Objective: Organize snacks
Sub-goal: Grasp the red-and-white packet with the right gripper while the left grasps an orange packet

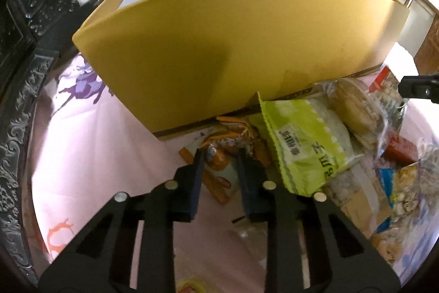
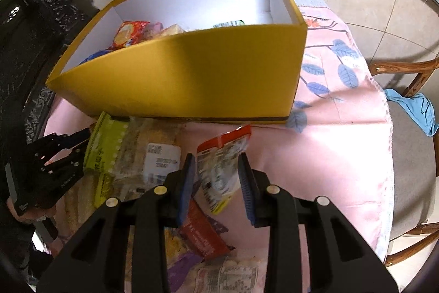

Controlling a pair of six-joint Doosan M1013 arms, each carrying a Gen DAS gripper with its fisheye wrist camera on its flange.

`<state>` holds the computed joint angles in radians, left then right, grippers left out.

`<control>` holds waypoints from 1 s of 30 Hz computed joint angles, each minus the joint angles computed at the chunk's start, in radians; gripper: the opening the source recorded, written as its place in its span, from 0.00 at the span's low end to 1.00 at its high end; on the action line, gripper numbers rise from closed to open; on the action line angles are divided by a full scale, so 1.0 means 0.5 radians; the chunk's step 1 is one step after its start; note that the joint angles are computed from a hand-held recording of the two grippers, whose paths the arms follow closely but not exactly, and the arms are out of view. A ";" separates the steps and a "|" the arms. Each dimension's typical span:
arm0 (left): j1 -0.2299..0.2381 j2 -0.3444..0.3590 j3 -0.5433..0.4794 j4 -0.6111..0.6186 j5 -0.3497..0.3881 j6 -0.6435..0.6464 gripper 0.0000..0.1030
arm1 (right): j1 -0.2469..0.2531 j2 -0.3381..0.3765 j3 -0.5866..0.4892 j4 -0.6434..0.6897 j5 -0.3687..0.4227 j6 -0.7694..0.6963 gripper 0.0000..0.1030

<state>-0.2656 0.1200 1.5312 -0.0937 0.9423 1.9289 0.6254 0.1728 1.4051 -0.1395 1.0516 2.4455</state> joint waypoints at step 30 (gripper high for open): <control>0.023 -0.089 0.041 -0.119 0.304 -0.263 0.37 | 0.023 -0.030 -0.010 -0.077 0.014 0.092 0.32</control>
